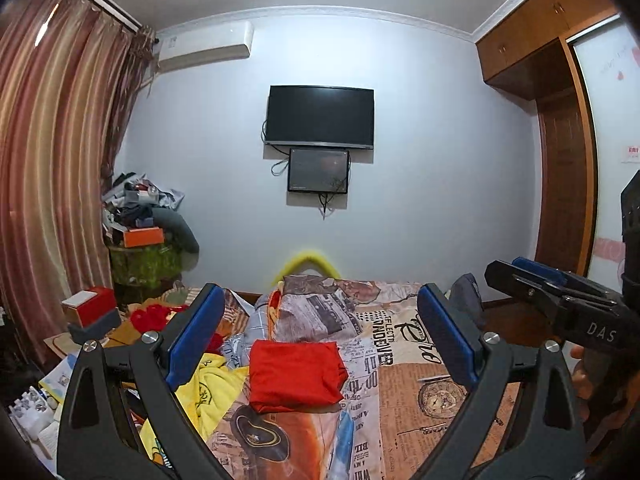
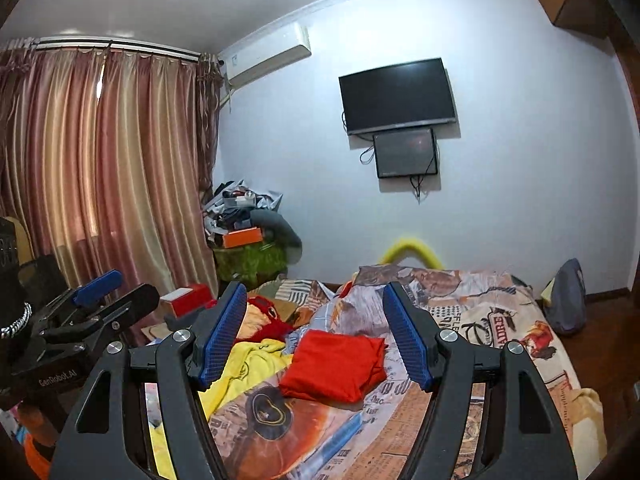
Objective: Fold large clothes
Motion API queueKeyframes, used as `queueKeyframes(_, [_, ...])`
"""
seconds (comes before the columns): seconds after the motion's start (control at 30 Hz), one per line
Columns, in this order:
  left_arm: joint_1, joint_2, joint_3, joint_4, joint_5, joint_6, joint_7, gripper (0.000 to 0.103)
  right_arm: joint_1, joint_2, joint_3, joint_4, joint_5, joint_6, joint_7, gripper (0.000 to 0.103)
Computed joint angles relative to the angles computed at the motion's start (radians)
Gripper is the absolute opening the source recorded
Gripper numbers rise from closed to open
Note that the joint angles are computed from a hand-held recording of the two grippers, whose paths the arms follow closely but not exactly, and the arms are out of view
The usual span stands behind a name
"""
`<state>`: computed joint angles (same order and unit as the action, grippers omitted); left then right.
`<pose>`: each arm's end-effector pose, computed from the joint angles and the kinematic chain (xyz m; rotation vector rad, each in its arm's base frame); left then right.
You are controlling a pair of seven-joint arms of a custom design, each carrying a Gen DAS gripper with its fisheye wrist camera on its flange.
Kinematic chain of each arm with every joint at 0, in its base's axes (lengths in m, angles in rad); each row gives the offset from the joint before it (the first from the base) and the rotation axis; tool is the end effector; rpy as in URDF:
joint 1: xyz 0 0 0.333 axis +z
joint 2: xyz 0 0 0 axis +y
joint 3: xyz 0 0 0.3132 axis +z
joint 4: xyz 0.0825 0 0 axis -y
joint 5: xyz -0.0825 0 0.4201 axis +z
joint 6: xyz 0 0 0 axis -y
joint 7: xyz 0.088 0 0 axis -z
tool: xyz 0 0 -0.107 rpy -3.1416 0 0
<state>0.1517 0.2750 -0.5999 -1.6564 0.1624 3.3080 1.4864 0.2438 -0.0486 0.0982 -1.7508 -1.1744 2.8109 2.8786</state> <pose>0.6439 -0.2626 0.6368 -1.1033 1.6583 -1.5098 0.5739 0.2535 0.6778 -1.3489 1.4067 -1.0190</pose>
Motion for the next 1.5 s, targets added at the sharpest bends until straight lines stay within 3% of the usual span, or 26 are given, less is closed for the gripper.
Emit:
queueKeyframes(0.07, [-0.071, -0.026, 0.081, -0.027, -0.024, 0.021, -0.016, 0.102, 0.002, -0.009, 0.006, -0.006, -0.022, -0.020, 0.024, 0.083])
queueKeyframes(0.23, [-0.171, -0.048, 0.196, -0.048, -0.027, 0.023, -0.048, 0.102, 0.012, -0.009, 0.021, 0.004, -0.109, -0.112, 0.074, 0.100])
queueKeyframes(0.37, [-0.103, -0.039, 0.124, -0.045, -0.004, 0.010, -0.062, 0.102, 0.024, -0.003, 0.018, 0.013, -0.120, -0.137, 0.057, 0.102])
queueKeyframes(0.6, [-0.194, -0.061, 0.233, -0.062, -0.032, 0.012, -0.062, 0.102, 0.023, -0.017, 0.014, -0.018, -0.073, -0.129, 0.050, 0.102])
queueKeyframes(0.87, [-0.280, -0.055, 0.319, -0.049, -0.067, -0.009, -0.043, 0.102, 0.018, -0.028, 0.022, -0.031, -0.046, -0.137, 0.021, 0.102])
queueKeyframes(1.1, [-0.328, -0.054, 0.362, -0.050, -0.090, -0.016, -0.026, 0.102, 0.015, -0.034, 0.026, -0.037, -0.032, -0.140, 0.016, 0.103])
queueKeyframes(1.43, [-0.294, -0.043, 0.318, -0.033, -0.112, -0.040, 0.002, 0.102, 0.009, -0.041, 0.030, -0.046, -0.006, -0.138, 0.006, 0.103])
queueKeyframes(1.5, [-0.313, -0.045, 0.339, -0.034, -0.115, -0.038, 0.001, 0.102, 0.008, -0.040, 0.031, -0.045, 0.001, -0.140, -0.004, 0.103])
